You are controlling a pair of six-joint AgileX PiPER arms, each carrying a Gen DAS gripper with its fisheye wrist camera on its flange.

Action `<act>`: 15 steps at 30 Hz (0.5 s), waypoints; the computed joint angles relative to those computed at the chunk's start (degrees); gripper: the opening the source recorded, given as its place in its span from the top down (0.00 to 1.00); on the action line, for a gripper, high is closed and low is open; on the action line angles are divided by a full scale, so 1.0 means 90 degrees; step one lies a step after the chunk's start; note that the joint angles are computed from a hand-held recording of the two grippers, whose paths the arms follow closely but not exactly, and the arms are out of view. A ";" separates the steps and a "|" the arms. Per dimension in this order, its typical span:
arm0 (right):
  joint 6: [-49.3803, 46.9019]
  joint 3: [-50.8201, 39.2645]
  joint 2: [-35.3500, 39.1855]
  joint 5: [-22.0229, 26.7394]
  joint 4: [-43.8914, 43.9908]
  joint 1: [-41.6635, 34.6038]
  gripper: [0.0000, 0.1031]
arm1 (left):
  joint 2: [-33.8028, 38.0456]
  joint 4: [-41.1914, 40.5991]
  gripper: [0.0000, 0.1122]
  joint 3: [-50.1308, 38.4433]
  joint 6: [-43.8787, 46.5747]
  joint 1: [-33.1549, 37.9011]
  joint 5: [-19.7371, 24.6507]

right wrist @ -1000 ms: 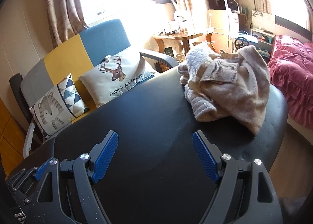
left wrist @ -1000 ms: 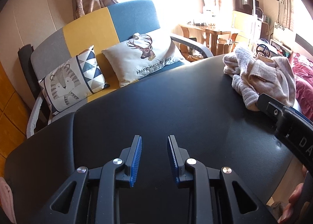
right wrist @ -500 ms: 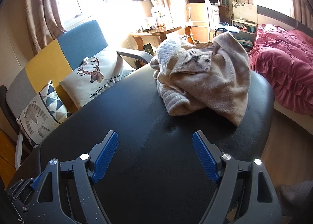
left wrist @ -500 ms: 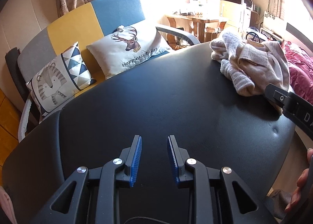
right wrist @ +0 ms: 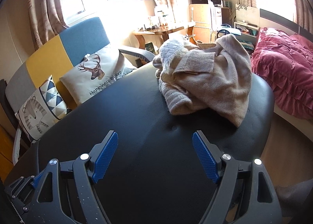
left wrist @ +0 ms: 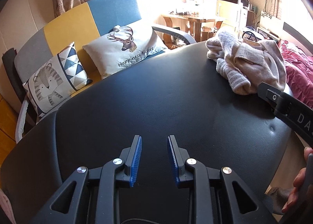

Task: Fold clothes
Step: 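Move both open grippers toward the pile of beige sweaters on the table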

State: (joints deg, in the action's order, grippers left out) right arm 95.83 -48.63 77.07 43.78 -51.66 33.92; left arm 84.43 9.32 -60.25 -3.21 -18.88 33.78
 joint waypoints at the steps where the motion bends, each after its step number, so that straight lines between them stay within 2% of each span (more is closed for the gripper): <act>1: -0.0009 -0.0010 0.0012 0.0022 -0.0001 0.0003 0.21 | -0.0006 0.0024 0.76 0.0003 -0.0015 -0.0005 -0.0006; 8: -0.0112 -0.0093 0.0129 0.0125 0.0014 0.0019 0.21 | 0.0032 -0.0133 0.76 -0.0012 0.0138 0.0035 0.0001; 15: -0.0127 -0.0115 0.0193 0.0055 -0.0022 -0.0023 0.21 | 0.0092 0.0164 0.76 0.0012 -0.0114 0.0005 -0.0104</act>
State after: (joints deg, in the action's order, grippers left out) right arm 94.69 -49.67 78.81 44.28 -51.86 33.71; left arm 85.26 10.79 -60.15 -4.23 -18.83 32.84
